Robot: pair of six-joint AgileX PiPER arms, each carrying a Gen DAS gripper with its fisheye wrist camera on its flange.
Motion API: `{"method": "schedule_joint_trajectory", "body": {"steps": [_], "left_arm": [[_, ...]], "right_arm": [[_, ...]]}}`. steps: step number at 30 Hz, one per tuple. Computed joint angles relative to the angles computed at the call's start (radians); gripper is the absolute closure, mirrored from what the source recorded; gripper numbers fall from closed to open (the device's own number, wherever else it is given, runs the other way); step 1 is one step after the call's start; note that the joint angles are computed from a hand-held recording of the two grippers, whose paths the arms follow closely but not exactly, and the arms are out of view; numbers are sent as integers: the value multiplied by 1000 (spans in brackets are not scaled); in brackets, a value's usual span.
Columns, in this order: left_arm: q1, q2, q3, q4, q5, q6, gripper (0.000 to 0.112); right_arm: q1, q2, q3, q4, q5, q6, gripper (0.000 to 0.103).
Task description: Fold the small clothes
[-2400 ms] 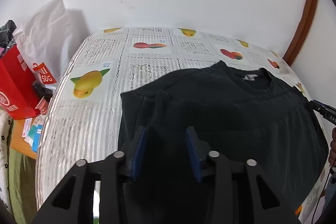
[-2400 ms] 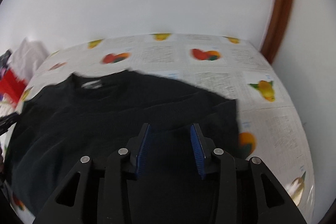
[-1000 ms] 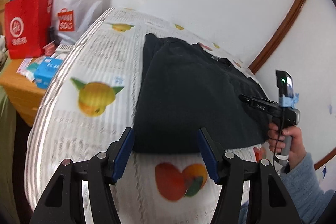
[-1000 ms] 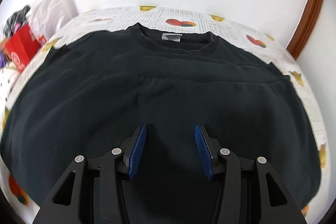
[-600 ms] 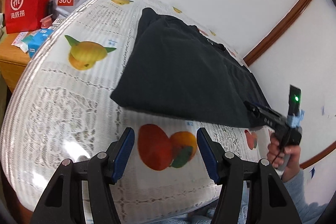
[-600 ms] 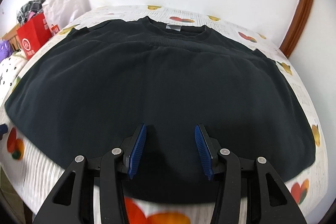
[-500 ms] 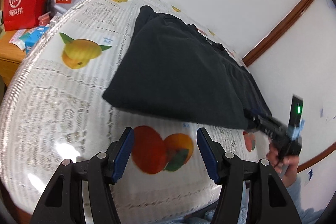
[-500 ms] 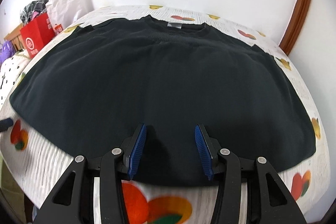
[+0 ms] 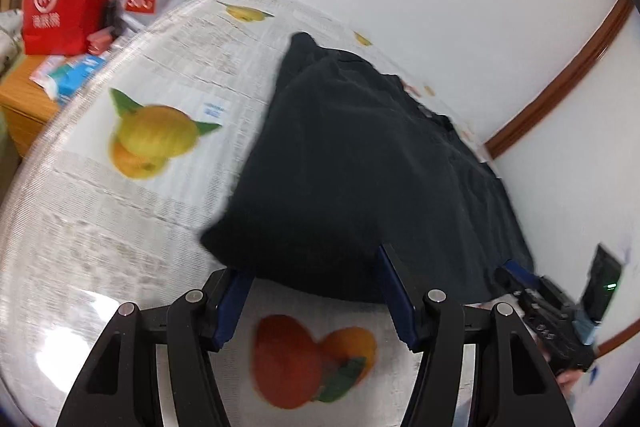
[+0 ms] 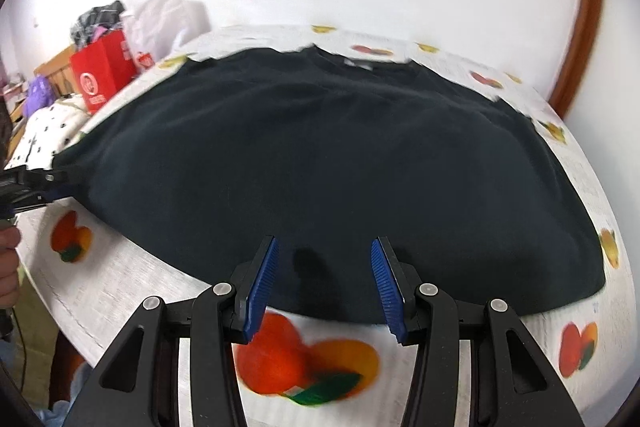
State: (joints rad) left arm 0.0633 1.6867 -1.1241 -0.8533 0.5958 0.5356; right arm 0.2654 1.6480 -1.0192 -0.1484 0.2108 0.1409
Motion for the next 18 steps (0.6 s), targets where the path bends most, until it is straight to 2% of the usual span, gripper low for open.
{"method": "schedule_joint_trajectory", "body": {"steps": [2,5,9,11,14,18], "left_arm": [[10,-34,13,95,-19,-64,54],[64,-76,35,146,-14,-71,54],[121,-90,23,244,-20,-105,53],[157,-84,7,235,-3,-78,53],[229,-70,-11,146,38,22,53],[292,-52,-27,63,85,115,53]], "right_arm": [[51,17,-37,-33,20,22,55],[152,65,-116,-97,59,77,55],[277,140,-227,-63,87,25,51],[347,190,-301,-53,116,-5,48],[438,261,-397,-147,158,60,46],[516,389,-570,-272,258,153,45]]}}
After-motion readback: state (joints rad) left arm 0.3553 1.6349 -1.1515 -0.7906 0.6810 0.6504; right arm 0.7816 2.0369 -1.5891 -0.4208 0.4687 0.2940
